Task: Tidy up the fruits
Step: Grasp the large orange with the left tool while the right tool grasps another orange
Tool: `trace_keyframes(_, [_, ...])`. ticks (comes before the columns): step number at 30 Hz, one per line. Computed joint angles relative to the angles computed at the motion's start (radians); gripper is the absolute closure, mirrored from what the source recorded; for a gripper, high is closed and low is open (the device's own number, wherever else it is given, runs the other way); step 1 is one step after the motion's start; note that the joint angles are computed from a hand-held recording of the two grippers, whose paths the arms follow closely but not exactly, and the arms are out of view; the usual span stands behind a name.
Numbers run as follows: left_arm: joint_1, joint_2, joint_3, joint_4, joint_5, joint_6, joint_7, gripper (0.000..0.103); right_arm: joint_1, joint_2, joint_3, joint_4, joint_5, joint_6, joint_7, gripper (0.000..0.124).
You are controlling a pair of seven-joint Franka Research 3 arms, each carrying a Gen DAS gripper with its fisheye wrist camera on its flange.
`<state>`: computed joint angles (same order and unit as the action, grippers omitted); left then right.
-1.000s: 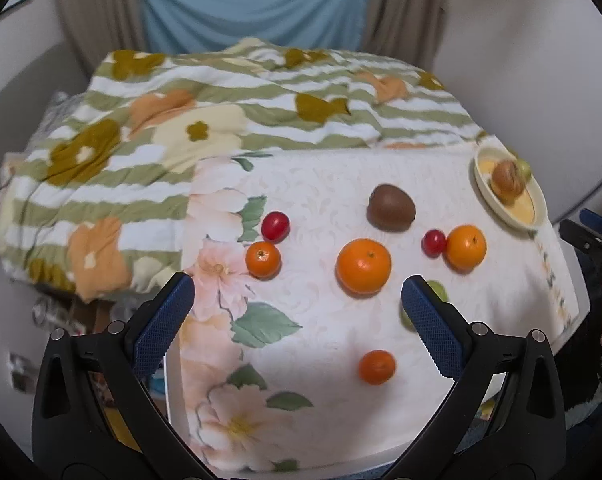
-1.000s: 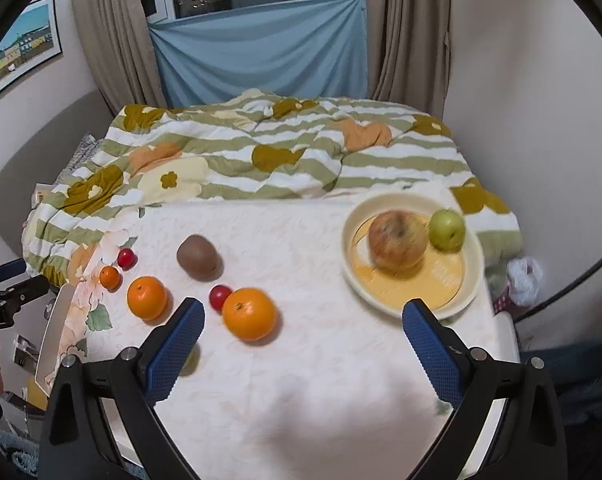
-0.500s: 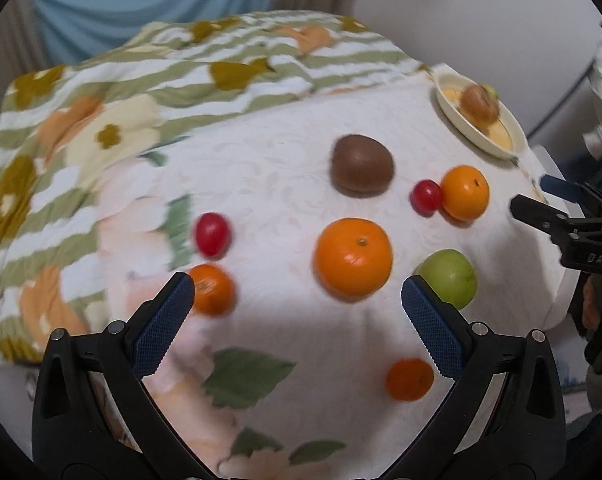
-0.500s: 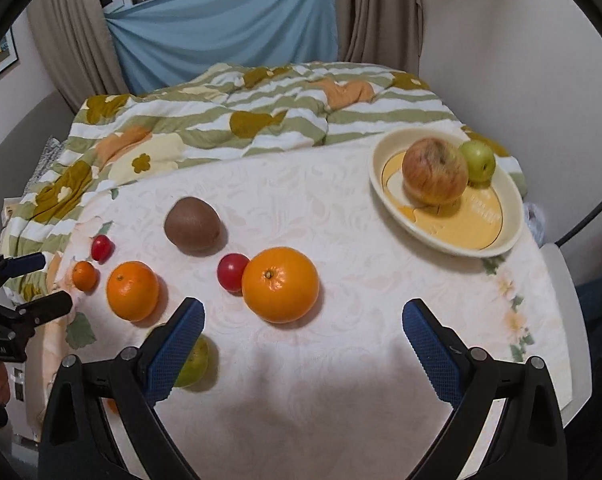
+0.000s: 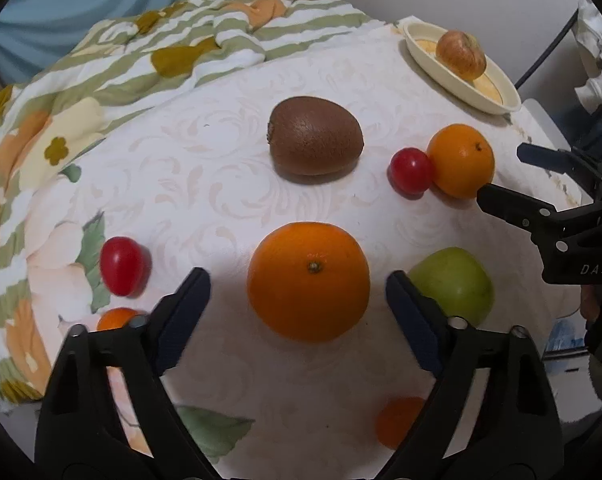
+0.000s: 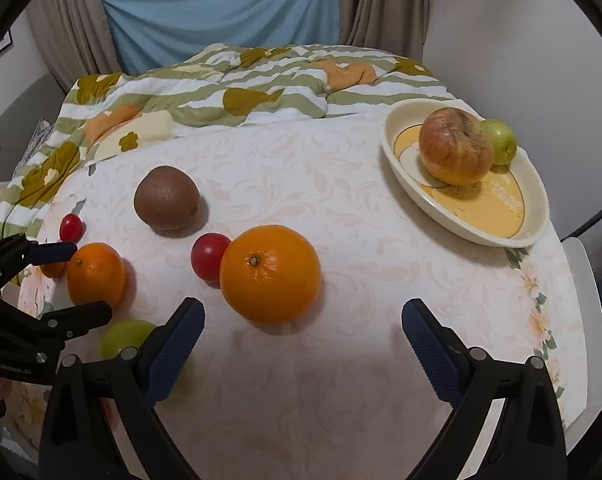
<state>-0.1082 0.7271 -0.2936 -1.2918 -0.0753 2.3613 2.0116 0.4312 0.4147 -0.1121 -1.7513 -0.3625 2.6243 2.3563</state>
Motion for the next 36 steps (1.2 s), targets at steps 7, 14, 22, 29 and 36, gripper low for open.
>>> trace_keyframes(7, [0.014, 0.018, -0.017, 0.013, -0.021, -0.013, 0.001, 0.036, -0.017, 0.041, 0.020, 0.053, 0.047, -0.038, -0.089, 0.034])
trace_keyframes(14, [-0.004, -0.003, 0.002, -0.016, 0.003, 0.009, -0.015, 0.038, -0.009, 0.055, 0.010, 0.067, 0.057, -0.029, -0.124, 0.035])
trace_keyframes(22, [0.009, -0.032, 0.016, -0.057, 0.008, 0.020, -0.061, 0.038, -0.007, 0.077, 0.009, 0.088, 0.073, -0.027, -0.183, 0.049])
trace_keyframes(29, [0.022, -0.063, 0.020, -0.111, 0.013, 0.056, -0.096, 0.038, -0.008, 0.096, 0.007, 0.106, 0.077, -0.014, -0.233, 0.056])
trace_keyframes(36, [0.037, -0.089, 0.015, -0.156, 0.006, 0.081, -0.115, 0.038, 0.009, 0.105, -0.006, 0.115, 0.066, -0.016, -0.273, 0.068])
